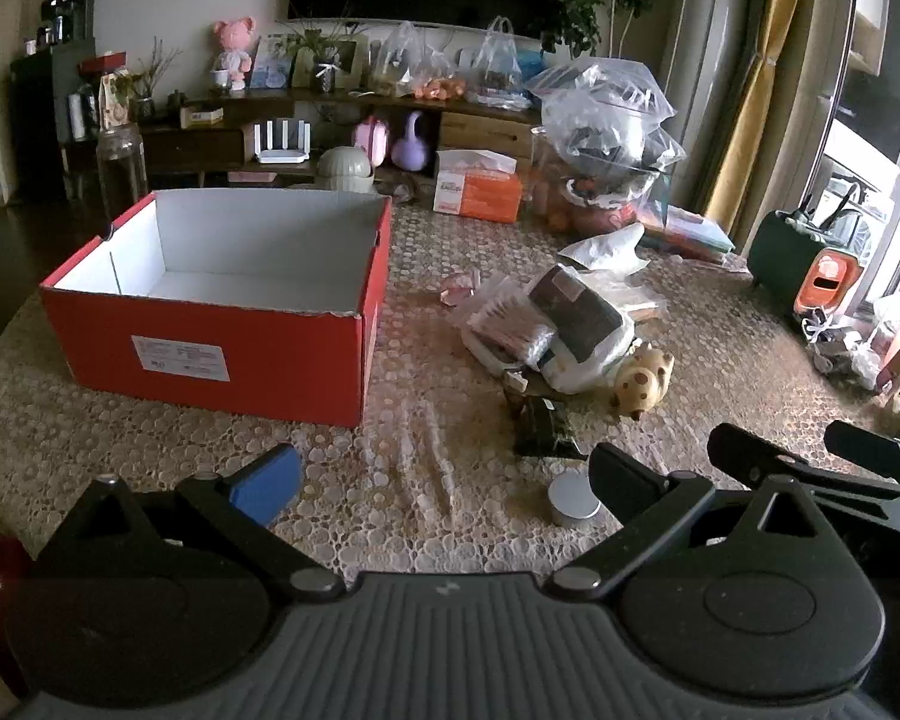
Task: Organize objects
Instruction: 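Grasp the round grey tin with the left gripper while the right gripper grasps the yellow spotted toy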
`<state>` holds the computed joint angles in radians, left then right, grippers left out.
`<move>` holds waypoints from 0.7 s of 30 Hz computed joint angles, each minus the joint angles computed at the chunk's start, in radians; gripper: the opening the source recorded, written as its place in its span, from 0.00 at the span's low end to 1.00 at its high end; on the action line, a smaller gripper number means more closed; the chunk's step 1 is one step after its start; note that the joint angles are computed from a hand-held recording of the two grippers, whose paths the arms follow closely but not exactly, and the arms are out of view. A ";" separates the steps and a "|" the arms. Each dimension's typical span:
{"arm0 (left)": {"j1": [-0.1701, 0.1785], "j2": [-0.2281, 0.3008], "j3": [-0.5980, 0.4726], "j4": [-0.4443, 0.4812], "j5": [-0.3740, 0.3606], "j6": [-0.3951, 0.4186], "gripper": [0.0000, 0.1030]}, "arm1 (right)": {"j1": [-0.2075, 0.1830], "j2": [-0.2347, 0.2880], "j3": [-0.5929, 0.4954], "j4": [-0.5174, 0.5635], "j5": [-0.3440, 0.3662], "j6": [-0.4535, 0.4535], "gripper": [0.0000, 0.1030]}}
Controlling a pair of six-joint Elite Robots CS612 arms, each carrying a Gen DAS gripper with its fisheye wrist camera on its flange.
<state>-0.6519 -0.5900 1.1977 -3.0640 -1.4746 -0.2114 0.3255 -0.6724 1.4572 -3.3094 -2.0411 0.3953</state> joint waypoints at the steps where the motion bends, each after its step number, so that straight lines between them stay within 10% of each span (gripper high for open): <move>1: 0.000 0.003 -0.005 0.004 -0.003 0.002 1.00 | -0.002 0.000 0.000 0.002 0.005 -0.001 0.94; 21: -0.026 0.140 -0.215 0.152 -0.041 0.198 1.00 | -0.079 0.069 -0.105 0.121 -0.010 -0.060 0.94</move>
